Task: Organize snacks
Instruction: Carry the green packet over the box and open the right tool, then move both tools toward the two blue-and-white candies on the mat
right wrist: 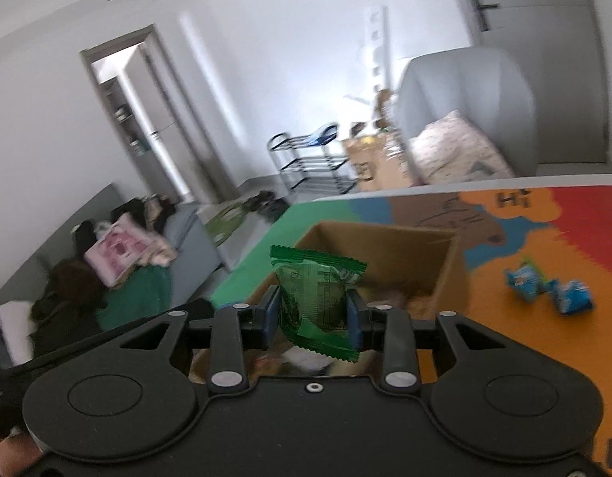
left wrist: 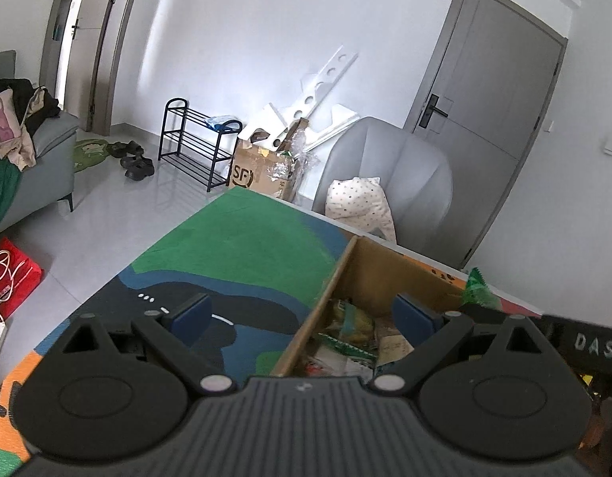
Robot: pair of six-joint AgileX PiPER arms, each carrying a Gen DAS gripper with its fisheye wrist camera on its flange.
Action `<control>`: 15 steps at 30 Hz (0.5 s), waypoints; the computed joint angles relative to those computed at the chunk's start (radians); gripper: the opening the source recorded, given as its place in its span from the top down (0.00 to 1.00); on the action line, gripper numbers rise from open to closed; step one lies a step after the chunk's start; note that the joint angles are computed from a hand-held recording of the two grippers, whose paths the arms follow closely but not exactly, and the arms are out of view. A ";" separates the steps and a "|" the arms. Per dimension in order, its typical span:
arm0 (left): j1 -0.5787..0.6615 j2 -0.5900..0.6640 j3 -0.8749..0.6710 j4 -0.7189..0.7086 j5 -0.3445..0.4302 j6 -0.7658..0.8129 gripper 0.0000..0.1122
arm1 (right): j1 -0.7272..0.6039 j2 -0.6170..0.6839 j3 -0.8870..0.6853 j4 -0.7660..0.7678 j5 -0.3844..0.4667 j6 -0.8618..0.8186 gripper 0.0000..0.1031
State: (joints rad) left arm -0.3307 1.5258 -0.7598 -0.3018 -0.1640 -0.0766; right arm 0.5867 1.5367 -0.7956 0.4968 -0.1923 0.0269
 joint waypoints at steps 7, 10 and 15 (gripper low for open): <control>0.010 0.010 -0.015 0.132 0.026 -0.124 0.14 | 0.010 -0.025 0.019 0.308 -0.012 -0.275 0.56; -0.004 0.016 -0.023 0.122 0.030 -0.113 0.14 | -0.006 -0.042 0.044 0.360 -0.021 -0.305 0.56; -0.035 0.029 -0.037 0.066 0.030 -0.053 0.14 | -0.027 -0.075 0.092 0.367 -0.040 -0.304 0.54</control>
